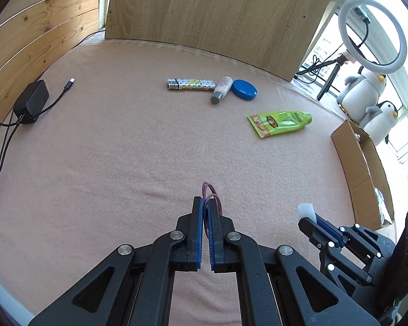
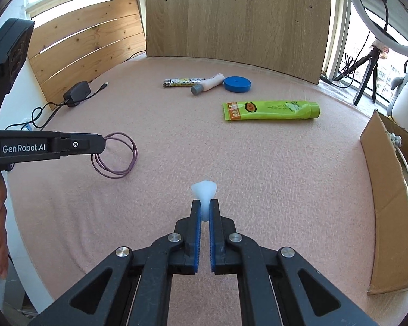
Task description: Organize objects
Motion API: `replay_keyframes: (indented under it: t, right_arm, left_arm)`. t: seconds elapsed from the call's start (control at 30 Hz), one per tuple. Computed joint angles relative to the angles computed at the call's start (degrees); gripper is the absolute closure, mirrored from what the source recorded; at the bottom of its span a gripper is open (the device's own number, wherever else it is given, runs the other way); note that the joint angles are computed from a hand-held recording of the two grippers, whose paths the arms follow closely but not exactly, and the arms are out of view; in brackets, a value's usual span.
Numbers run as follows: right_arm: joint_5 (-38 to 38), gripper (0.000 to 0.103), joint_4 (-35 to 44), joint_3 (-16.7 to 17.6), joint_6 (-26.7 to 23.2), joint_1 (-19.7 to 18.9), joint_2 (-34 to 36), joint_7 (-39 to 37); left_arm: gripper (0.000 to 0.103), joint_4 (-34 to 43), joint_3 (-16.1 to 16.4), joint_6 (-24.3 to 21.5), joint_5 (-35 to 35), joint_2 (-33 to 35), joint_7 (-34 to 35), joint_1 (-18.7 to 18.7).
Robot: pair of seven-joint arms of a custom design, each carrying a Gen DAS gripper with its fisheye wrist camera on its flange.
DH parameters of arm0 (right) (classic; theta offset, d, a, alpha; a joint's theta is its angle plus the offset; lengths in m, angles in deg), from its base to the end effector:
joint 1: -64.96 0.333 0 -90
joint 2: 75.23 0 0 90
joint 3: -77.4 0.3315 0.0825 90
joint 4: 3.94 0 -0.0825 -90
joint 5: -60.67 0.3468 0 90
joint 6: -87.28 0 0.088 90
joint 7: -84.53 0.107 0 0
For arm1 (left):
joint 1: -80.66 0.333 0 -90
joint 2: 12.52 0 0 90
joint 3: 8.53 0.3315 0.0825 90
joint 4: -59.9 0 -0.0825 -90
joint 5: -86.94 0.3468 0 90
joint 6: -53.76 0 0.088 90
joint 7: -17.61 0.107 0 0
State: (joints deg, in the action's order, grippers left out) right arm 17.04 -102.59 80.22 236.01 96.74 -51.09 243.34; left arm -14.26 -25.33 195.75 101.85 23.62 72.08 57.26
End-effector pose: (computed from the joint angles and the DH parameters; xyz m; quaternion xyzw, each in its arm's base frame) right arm 0.5465 0.3878 0.4216 -0.6564 0.6797 -0.2243 0.2385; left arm 0.6081 -0.4297 0.4776 -0.6304 0.7213 -0.2791 0.0667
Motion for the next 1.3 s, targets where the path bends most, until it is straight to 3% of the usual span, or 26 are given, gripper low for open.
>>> replay_keyframes:
  t: [0.57, 1.3]
  right_arm:
    - [-7.6, 0.098, 0.6, -1.2, -1.6, 0.4, -3.9, 4.1]
    - [-11.5, 0.098, -1.1, 0.2, -5.0, 0.2, -6.6, 8.3]
  left_arm:
    - [0.100, 7.1, 1.1, -2.8, 1.6, 0.0, 1.5, -2.5]
    - [0.100, 2.2, 0.7, -0.4, 2.3, -3.3, 0.9, -2.2]
